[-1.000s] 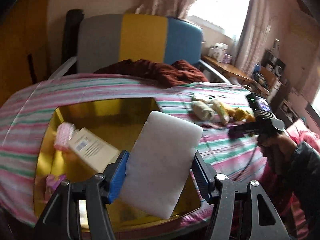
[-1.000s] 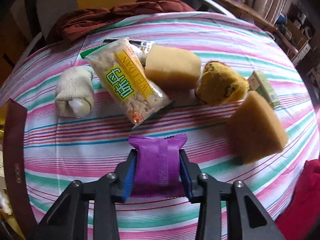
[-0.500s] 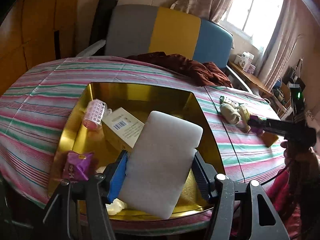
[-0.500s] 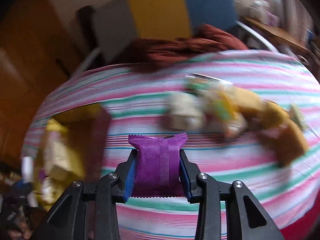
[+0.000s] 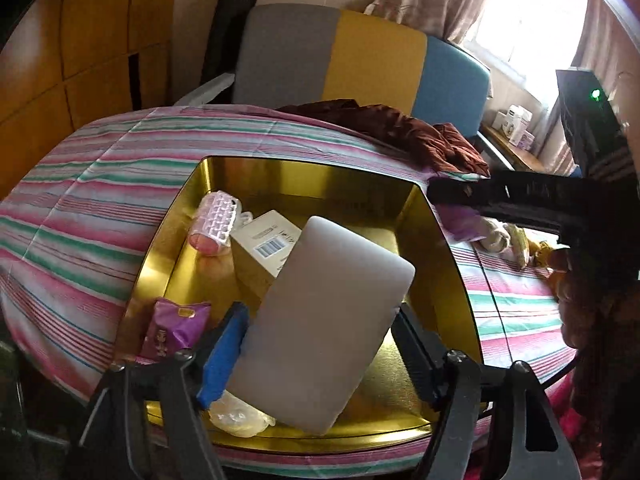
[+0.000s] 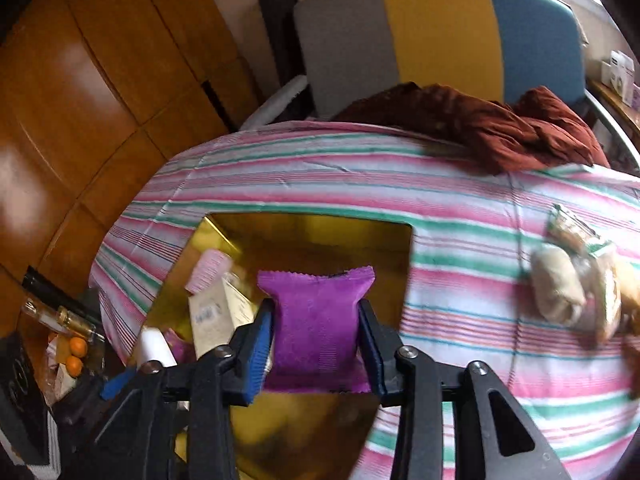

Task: Organize objects
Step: 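Carry the foam block and purple packet into the gold tray and open both tools, then withdraw both tools from the tray back toward the pile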

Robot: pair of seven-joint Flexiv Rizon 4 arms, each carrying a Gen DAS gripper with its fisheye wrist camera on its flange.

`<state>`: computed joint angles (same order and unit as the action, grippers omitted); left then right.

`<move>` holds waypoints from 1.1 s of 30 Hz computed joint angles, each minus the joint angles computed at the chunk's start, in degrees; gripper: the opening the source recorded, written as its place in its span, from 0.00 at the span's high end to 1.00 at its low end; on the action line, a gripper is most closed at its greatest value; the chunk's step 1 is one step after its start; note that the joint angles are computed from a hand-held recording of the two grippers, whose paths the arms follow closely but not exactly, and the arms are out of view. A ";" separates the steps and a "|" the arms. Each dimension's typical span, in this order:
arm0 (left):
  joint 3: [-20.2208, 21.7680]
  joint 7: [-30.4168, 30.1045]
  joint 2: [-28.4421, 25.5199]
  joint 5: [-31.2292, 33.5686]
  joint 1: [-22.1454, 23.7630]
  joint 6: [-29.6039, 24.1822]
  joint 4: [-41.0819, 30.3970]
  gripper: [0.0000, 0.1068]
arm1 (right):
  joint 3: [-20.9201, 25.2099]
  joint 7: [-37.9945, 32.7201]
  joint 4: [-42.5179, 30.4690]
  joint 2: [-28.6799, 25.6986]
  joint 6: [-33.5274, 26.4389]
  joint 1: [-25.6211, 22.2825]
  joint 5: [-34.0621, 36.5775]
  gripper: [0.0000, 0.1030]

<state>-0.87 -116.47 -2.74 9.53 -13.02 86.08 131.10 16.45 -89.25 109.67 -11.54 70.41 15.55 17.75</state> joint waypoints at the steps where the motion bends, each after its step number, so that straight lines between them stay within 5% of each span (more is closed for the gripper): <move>1: 0.50 -1.84 0.19 1.98 -0.14 -0.93 -0.56 0.26 | 0.38 -0.48 -0.40 -0.26 0.49 -0.03 0.79 0.44; 3: 1.00 -4.76 0.74 5.01 0.01 -2.07 -1.09 0.25 | 0.74 -0.37 -0.62 -0.33 1.45 0.21 1.49 0.34; 9: 0.74 -13.61 3.01 13.51 1.93 -5.28 -2.61 0.23 | 1.65 -1.40 2.51 2.16 2.46 0.01 4.12 0.33; 14: -0.49 -22.29 5.68 20.61 4.66 -8.29 -3.75 0.18 | 3.16 -8.94 4.67 5.41 -0.69 -1.21 16.06 0.33; 24: -2.72 -24.60 8.72 21.29 8.35 -9.29 -2.71 0.17 | 0.78 -14.53 9.83 10.18 -4.17 3.51 19.74 0.32; 33: -3.23 -25.33 9.60 21.03 10.21 -9.10 -2.12 0.17 | -4.65 -33.93 8.12 16.79 -28.75 3.36 35.26 0.33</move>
